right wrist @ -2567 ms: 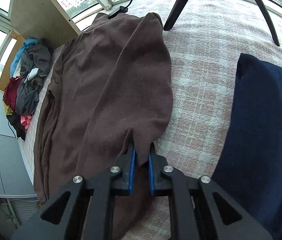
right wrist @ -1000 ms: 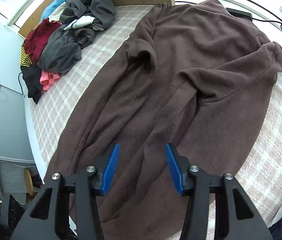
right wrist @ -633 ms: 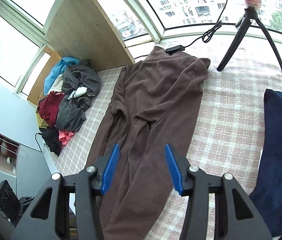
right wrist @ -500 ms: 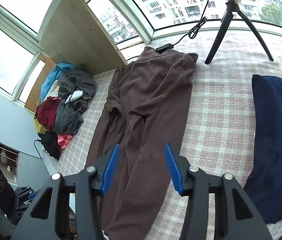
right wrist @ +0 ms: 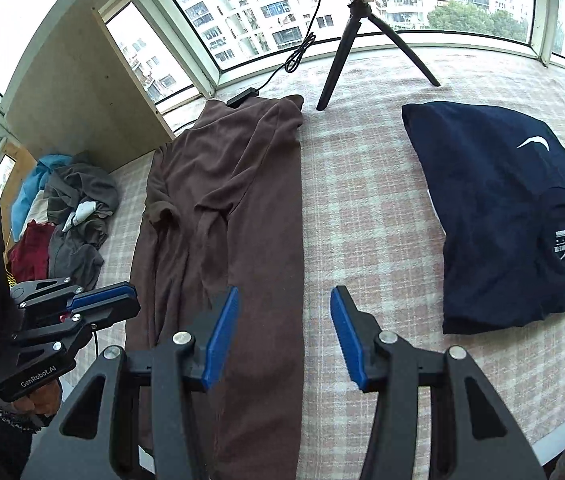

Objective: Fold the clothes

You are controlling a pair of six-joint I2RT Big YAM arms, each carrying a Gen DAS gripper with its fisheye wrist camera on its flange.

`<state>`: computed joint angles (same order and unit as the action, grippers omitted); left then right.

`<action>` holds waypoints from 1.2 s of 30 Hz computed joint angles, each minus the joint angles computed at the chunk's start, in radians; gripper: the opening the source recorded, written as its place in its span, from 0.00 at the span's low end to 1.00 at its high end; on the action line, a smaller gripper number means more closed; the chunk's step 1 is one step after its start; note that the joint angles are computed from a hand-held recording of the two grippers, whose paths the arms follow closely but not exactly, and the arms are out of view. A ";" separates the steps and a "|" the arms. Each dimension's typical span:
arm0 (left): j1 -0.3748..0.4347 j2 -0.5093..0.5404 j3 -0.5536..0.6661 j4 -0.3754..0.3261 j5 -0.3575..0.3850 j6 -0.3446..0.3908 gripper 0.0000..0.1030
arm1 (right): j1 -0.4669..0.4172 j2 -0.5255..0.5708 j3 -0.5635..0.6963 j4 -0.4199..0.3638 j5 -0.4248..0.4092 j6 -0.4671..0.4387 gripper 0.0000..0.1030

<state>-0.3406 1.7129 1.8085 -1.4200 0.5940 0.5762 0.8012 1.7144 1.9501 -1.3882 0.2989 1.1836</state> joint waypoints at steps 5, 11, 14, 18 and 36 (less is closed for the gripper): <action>-0.014 -0.005 -0.034 0.030 -0.003 -0.009 0.07 | -0.042 0.047 0.093 -0.086 0.017 -0.059 0.46; 0.004 0.013 -0.018 0.082 -0.035 -0.090 0.08 | -0.106 0.159 0.228 -0.173 -0.014 -0.244 0.46; 0.020 0.045 0.033 0.097 -0.045 -0.138 0.12 | -0.146 0.183 0.251 -0.207 -0.007 -0.342 0.46; 0.012 0.121 0.134 0.084 -0.062 -0.171 0.23 | -0.218 0.179 0.211 -0.177 -0.054 -0.408 0.46; -0.042 0.280 0.176 0.232 -0.188 -0.216 0.00 | -0.340 0.408 0.420 0.005 -0.198 -0.490 0.46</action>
<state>-0.3821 1.9933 1.9847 -1.1882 0.4061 0.3603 0.4609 2.1223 2.3705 -1.3834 0.1008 0.6936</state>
